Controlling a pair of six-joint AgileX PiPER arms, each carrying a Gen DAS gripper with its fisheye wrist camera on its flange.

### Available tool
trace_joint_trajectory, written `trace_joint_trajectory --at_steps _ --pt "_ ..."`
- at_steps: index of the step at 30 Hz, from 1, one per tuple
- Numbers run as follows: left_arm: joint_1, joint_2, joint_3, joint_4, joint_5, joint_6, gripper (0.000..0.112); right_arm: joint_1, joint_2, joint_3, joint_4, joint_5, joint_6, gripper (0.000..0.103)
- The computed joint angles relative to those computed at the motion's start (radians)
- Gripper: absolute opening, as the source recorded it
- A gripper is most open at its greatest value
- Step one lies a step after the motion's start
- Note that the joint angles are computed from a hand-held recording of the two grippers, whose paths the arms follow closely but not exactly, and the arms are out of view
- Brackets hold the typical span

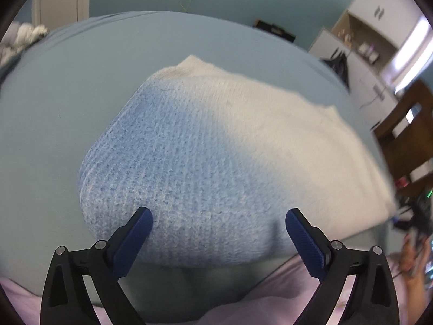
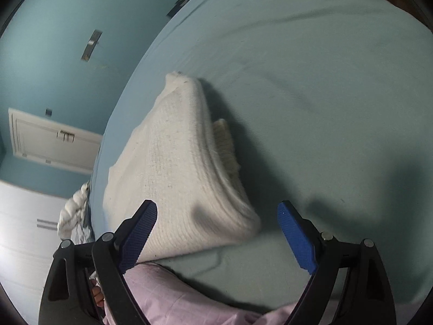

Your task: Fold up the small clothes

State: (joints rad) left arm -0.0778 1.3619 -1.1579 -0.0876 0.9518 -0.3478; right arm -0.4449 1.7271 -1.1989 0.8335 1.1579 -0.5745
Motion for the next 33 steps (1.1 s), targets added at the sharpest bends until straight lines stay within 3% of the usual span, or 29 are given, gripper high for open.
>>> trace_joint_trajectory --at_steps 1,4,5,7,10,13,16,18,19,20,22,24,25,29,31,33 --pt "-0.019 0.003 0.0 0.04 0.015 -0.016 0.101 0.029 0.01 -0.005 -0.007 -0.013 -0.003 0.086" --pt "-0.136 0.041 -0.011 0.225 0.039 -0.144 0.103 0.088 0.002 -0.002 -0.101 -0.094 0.032 0.031" --pt "-0.144 0.044 -0.013 0.241 0.041 -0.16 0.103 0.066 -0.003 0.009 -0.077 -0.09 0.023 0.019" --pt "-0.141 0.047 -0.02 0.243 0.052 -0.167 0.103 0.011 -0.028 0.049 -0.023 -0.094 -0.003 0.012" --pt "-0.108 0.049 -0.022 0.211 0.049 -0.144 0.103 -0.025 -0.144 0.149 0.004 -0.158 -0.007 0.01" --pt "-0.083 0.034 0.004 0.195 0.025 -0.119 0.103 0.015 -0.274 0.234 -0.074 -0.286 0.099 0.01" --pt "-0.072 0.018 0.024 0.197 0.013 -0.107 0.103 0.125 -0.286 0.263 -0.318 -0.399 0.334 0.015" --pt "-0.07 0.012 0.028 0.2 0.015 -0.105 0.103 0.168 -0.304 0.263 -0.497 -0.418 0.525 0.031" --pt "-0.07 0.007 0.027 0.201 0.023 -0.104 0.103 0.185 -0.345 0.27 -0.591 -0.423 0.625 0.051" --pt "-0.071 0.004 0.021 0.208 0.035 -0.105 0.103 0.208 -0.405 0.283 -0.691 -0.439 0.725 0.061" --pt "-0.092 -0.012 -0.001 0.233 0.072 -0.123 0.103 0.275 -0.547 0.311 -0.891 -0.468 0.909 0.063" --pt "-0.114 -0.046 -0.029 0.247 0.064 -0.127 0.103 0.42 -0.608 0.3 -1.051 -0.468 1.018 0.08" --pt "-0.119 -0.044 -0.053 0.24 0.06 -0.117 0.103 0.489 -0.594 0.27 -1.071 -0.448 1.012 0.09" --pt "-0.116 0.066 -0.162 0.195 0.063 -0.041 0.103 0.696 -0.388 0.07 -0.858 -0.301 0.708 0.091" --pt "-0.131 0.128 -0.179 0.24 0.078 -0.077 0.103 0.754 -0.272 -0.016 -0.701 -0.297 0.595 0.091" --pt "-0.128 0.17 -0.16 0.24 0.082 -0.095 0.103 0.826 -0.173 -0.087 -0.655 -0.306 0.55 0.091"
